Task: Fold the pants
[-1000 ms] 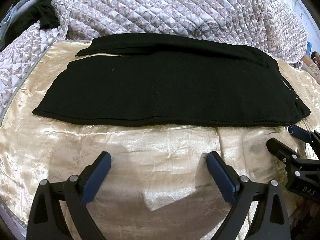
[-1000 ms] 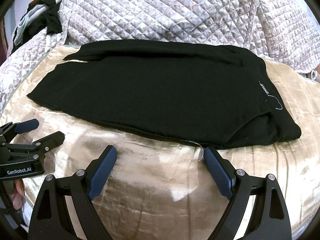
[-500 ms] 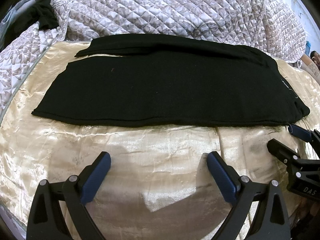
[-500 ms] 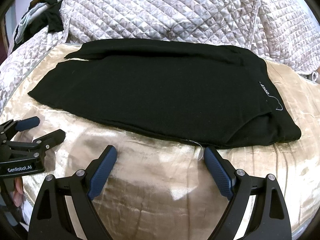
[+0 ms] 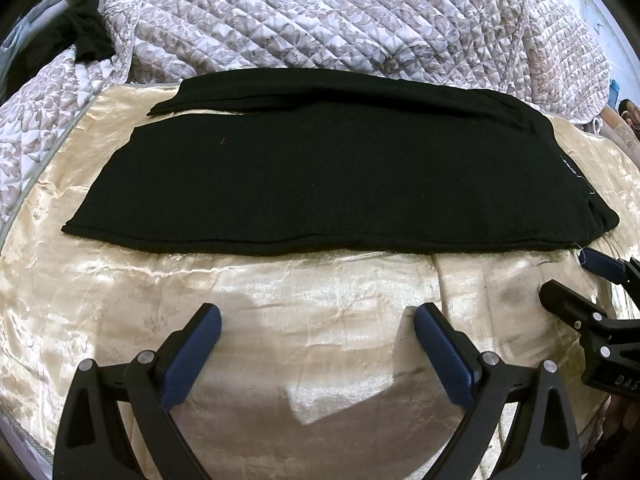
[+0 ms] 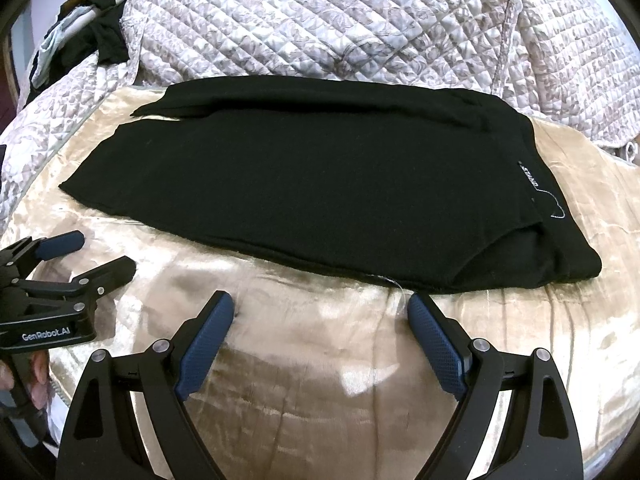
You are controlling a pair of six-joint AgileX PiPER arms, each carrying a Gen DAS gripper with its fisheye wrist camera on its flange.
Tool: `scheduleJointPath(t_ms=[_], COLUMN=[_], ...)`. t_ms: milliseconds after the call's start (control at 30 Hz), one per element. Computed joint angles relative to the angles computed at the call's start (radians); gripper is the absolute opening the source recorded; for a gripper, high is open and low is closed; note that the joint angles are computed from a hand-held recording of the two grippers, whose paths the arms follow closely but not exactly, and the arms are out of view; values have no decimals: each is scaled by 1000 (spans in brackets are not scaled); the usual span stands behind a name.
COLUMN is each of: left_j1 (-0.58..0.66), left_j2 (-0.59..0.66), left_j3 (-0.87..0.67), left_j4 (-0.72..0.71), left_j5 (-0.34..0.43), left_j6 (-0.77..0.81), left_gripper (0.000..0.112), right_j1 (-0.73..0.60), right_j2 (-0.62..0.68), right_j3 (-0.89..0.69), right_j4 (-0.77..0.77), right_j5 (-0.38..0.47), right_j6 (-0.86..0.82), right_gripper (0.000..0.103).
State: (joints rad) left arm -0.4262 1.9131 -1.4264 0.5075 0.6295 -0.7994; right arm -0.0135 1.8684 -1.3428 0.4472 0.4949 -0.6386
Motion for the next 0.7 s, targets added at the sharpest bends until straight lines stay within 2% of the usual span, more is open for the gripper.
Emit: scheduleJointPath(t_ms=[433, 700], left_j1=[-12, 31], left_j2=[8, -31], left_j3=[-2, 32], left_j4=[8, -16], left_j5=[-2, -46], left_j6=[-18, -26], left_gripper=[99, 93], right_j1=[-39, -95], right_j2=[-16, -13], right_j3=[-8, -27], right_j4=[56, 98], right_j5=[48, 65], right_j6=[-14, -5], right_gripper=[89, 89])
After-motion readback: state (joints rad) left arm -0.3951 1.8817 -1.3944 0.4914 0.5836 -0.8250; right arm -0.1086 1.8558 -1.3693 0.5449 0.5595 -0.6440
